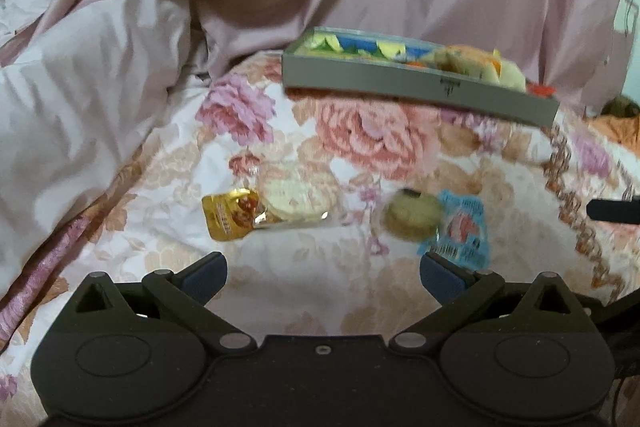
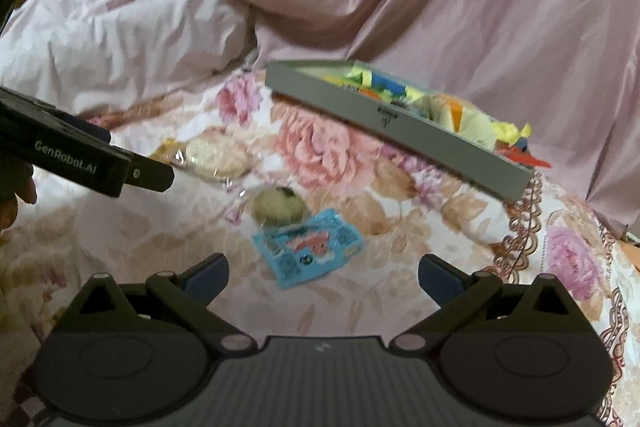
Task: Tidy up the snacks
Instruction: 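Withdraw both tools from the tray back over the remaining snacks, then lower the left tool onto the green cake while the right tool lowers onto the blue candy pack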
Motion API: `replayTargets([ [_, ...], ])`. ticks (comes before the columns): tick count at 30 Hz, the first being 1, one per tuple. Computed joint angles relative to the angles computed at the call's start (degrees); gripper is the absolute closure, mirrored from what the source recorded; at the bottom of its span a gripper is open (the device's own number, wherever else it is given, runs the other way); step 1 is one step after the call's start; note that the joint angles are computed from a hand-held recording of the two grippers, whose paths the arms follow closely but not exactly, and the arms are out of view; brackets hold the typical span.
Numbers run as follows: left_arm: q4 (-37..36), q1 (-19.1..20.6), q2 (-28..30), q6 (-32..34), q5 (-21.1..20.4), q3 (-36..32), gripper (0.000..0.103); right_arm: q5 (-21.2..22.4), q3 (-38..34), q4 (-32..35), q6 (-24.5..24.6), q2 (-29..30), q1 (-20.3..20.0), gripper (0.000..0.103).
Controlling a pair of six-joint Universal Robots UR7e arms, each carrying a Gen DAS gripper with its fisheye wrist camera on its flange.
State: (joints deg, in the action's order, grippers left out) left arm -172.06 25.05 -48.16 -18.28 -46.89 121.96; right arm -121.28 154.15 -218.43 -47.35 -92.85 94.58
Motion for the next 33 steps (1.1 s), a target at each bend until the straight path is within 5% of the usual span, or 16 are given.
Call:
replayTargets([
  [14, 3.0, 1.96, 2.62, 3.19, -2.59, -3.37, 0.001, -2.75, -2.53, 6.25, 1.21, 1.41, -0.81, 0.0],
  [33, -10.52, 5.88, 10.74, 14.29, -13.11, -8.97, 0.001, 0.93, -5.68, 9.33, 1.66, 2.48, -5.98, 0.0],
])
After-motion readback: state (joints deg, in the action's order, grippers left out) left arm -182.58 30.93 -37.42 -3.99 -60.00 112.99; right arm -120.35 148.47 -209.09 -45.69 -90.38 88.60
